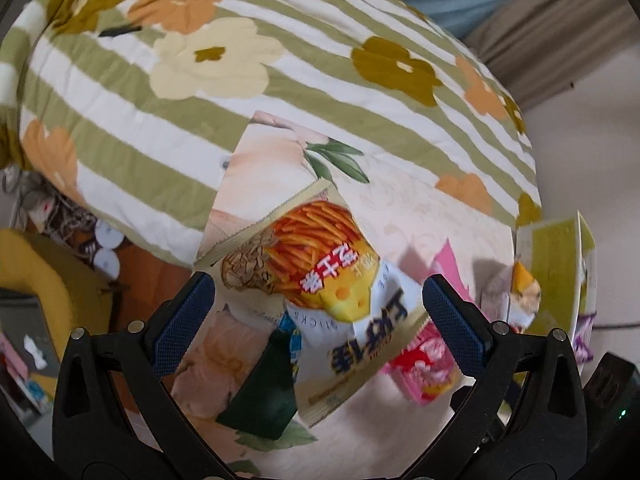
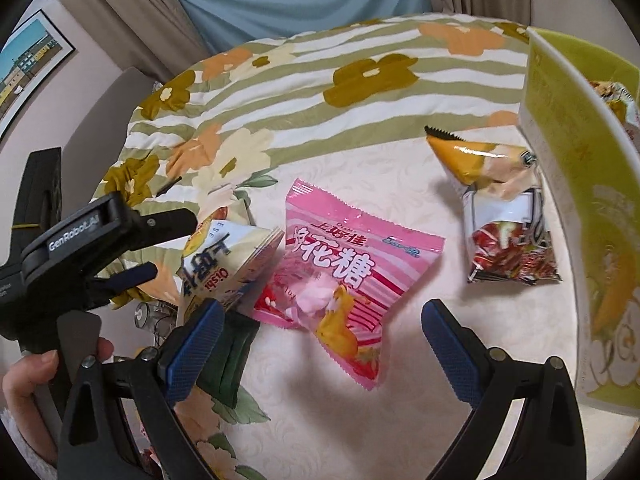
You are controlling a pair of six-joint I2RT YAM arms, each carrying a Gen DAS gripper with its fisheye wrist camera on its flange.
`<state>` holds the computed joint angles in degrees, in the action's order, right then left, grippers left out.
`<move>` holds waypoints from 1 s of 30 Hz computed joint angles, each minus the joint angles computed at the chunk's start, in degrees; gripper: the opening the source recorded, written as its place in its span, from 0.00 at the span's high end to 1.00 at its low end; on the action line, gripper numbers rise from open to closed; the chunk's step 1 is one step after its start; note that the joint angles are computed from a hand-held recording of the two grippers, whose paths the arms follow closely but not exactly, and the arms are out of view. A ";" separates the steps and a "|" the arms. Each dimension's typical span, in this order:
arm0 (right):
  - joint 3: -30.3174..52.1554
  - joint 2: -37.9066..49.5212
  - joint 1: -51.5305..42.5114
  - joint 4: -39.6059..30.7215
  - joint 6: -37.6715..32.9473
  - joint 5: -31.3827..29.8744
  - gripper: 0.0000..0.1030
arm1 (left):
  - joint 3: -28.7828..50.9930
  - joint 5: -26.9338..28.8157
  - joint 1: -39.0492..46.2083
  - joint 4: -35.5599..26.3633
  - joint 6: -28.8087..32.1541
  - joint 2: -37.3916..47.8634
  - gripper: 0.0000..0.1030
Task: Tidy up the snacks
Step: 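Grasp the white stick snack bag with left tool while right tool grasps the pink marshmallow bag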
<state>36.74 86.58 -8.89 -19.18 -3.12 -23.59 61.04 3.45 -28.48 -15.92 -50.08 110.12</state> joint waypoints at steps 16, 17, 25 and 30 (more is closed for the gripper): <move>6.82 11.03 -1.73 -1.96 -1.87 -2.29 0.04 | 9.21 1.46 0.28 -3.88 -2.99 11.07 0.00; 7.18 11.42 -1.82 -2.13 -2.05 -2.39 0.04 | 9.78 1.50 0.18 -4.40 -2.59 11.57 0.00; 8.87 15.17 -1.62 -1.85 -1.86 -3.18 0.04 | 8.28 2.01 -0.62 -2.67 1.02 12.46 0.18; 9.46 16.95 -1.65 -1.39 -1.63 -4.50 0.04 | 8.65 -0.41 -1.80 -4.22 4.63 11.85 0.22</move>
<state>46.21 103.52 -10.54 -20.57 -4.76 -28.09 69.69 3.04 -30.28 -20.13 -45.45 121.97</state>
